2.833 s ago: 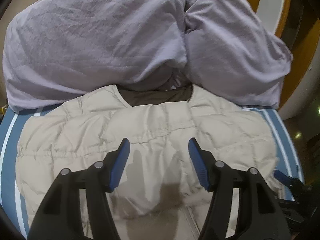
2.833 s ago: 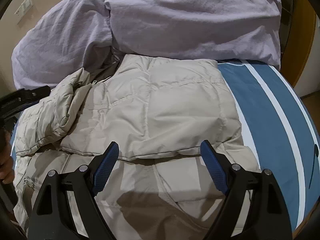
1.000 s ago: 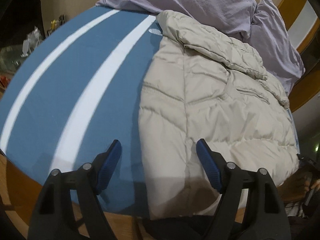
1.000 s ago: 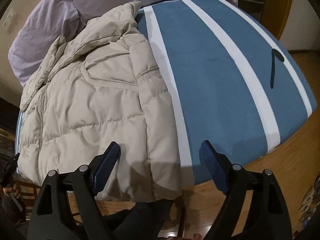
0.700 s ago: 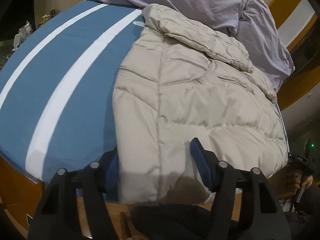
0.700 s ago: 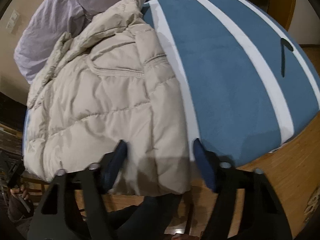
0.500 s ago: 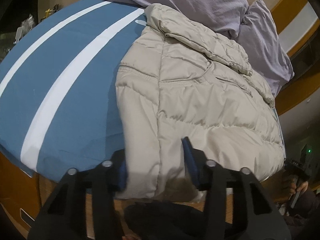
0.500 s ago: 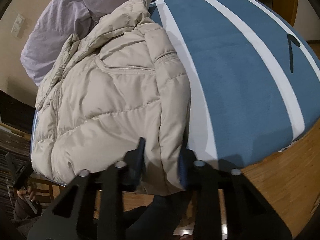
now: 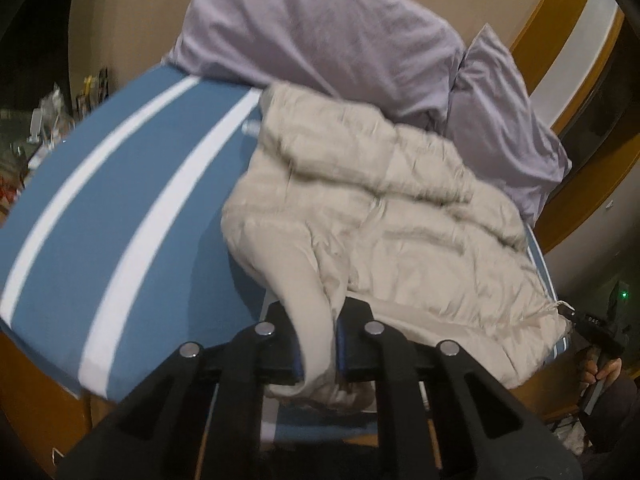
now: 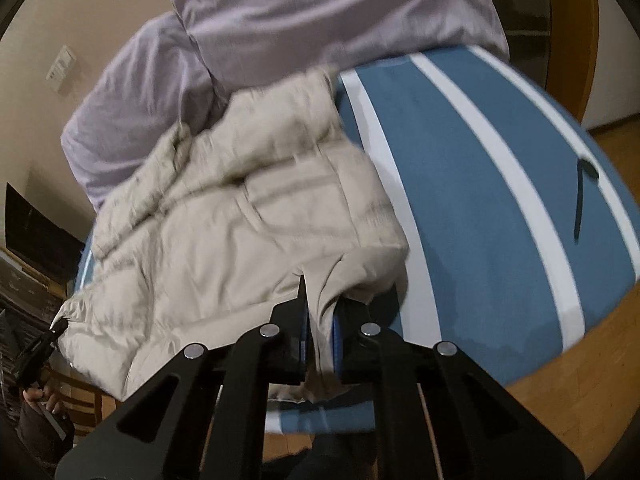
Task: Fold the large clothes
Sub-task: 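Lift the hem with both tools, fold it toward the collar, and open both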
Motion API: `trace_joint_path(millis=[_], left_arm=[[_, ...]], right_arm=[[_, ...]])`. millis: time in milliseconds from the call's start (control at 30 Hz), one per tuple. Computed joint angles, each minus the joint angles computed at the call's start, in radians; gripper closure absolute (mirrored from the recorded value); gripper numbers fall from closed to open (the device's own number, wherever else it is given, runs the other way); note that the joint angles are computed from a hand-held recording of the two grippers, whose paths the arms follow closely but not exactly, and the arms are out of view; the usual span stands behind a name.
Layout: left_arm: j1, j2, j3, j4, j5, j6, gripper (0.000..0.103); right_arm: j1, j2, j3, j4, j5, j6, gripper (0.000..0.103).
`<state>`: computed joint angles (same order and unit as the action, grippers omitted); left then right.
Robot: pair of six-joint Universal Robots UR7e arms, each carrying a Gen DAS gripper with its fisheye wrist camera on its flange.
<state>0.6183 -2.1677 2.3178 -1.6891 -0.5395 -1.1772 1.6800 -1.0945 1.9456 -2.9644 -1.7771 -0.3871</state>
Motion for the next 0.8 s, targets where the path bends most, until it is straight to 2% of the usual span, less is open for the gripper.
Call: trace_joint_path(millis=[167,500,800], left_arm=[[0.039,0.086,-0.059,-0.103,0.054,0.104,0.09],[0.174,0.3,-0.198,-0.386,0.116,0.405,0.09],[0.27,0.504,-0.356,-0.719,0.142,0.742,0.09]], right_arm=[[0.035,0.038,-0.079,-0.004,0.014,-0.006,0.094],[0.098,0.162,-0.277,0.009,-0.003,-0.033,0.094],[0.131,0.3,-0.526,0.081,0.009,-0.023,0.093]])
